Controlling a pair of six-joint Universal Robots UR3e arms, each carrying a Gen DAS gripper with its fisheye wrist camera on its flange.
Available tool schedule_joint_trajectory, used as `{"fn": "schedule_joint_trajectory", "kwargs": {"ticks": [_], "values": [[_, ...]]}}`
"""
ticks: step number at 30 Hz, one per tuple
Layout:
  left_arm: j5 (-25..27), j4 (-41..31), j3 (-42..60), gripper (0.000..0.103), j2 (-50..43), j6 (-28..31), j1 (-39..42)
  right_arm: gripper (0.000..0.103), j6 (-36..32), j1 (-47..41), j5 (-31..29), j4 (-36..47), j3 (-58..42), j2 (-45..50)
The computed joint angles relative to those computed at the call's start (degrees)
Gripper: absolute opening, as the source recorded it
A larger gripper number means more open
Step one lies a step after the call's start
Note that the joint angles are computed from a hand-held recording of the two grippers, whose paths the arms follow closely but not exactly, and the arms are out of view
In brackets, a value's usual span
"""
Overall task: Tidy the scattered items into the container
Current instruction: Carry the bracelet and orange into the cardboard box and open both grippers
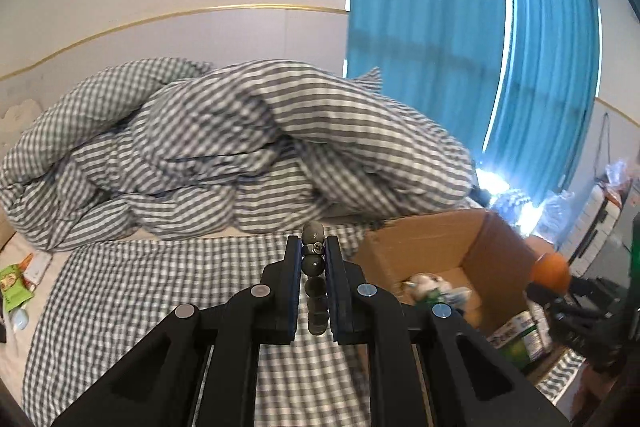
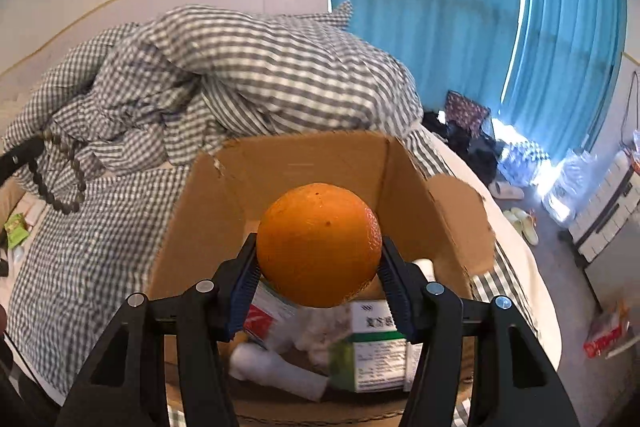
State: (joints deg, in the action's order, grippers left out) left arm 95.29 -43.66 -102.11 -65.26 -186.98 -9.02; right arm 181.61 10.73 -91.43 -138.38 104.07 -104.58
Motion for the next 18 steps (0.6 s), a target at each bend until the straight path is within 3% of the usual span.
{"fn": "schedule_joint_trajectory", "kwargs": {"ticks": [1,3,5,18], "values": [[0.83,0.19,1.16,0.011,-1.52,-0.58,-1.79,0.061,-0.15,-0.64,0.15,-1.12,1.26,-0.99],[3.04,0.91,3.15,0.011,-4.27,-1.25,-5.18,0.083,-0.70,-2.53,1.26,-2.30,3.52,-4.02],[5.19,1.43,5.41,0.011,-7.11,-1.96,-8.44,0.089,-0.87,-3.76,1.84,-3.97,5.15,-6.26],[10.01,2.97,20.67,0.011,-26.55,-6.69,-23.39,0.092,-8.06,-23.17,14.85,7.59,9.04,-23.81]]}}
